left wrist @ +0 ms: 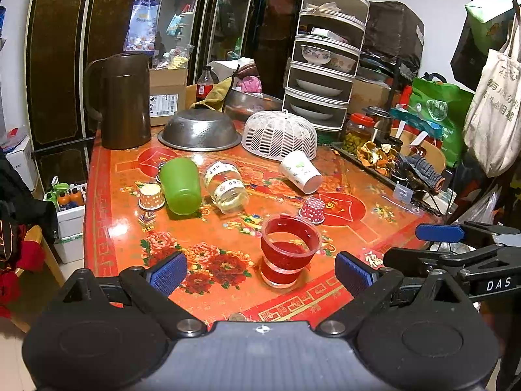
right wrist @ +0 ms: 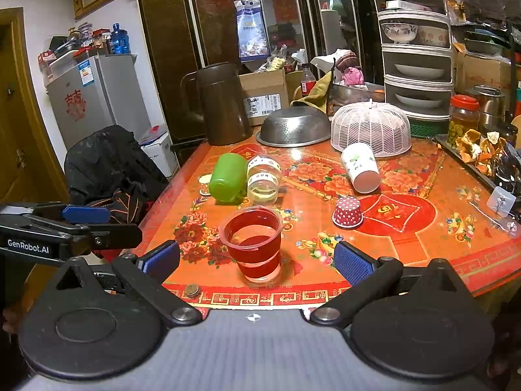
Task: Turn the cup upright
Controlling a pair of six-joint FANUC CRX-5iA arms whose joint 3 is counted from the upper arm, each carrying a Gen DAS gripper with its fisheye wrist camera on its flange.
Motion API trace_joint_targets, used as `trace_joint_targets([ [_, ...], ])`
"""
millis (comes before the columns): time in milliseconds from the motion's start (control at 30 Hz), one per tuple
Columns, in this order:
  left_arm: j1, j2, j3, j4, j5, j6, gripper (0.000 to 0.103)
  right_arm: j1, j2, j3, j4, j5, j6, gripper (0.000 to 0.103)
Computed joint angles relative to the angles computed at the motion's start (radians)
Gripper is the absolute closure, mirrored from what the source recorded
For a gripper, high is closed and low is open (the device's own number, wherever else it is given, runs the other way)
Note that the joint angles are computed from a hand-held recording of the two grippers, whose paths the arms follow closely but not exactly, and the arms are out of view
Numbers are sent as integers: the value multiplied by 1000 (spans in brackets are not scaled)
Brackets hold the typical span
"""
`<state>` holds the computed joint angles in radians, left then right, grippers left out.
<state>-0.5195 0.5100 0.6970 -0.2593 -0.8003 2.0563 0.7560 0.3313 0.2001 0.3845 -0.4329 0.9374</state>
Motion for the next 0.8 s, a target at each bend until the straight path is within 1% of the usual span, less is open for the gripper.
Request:
trace_joint_targets([
  [800,1,5,2,-1,-4,2,4,-2,-3,-8,-1,24,3,1],
])
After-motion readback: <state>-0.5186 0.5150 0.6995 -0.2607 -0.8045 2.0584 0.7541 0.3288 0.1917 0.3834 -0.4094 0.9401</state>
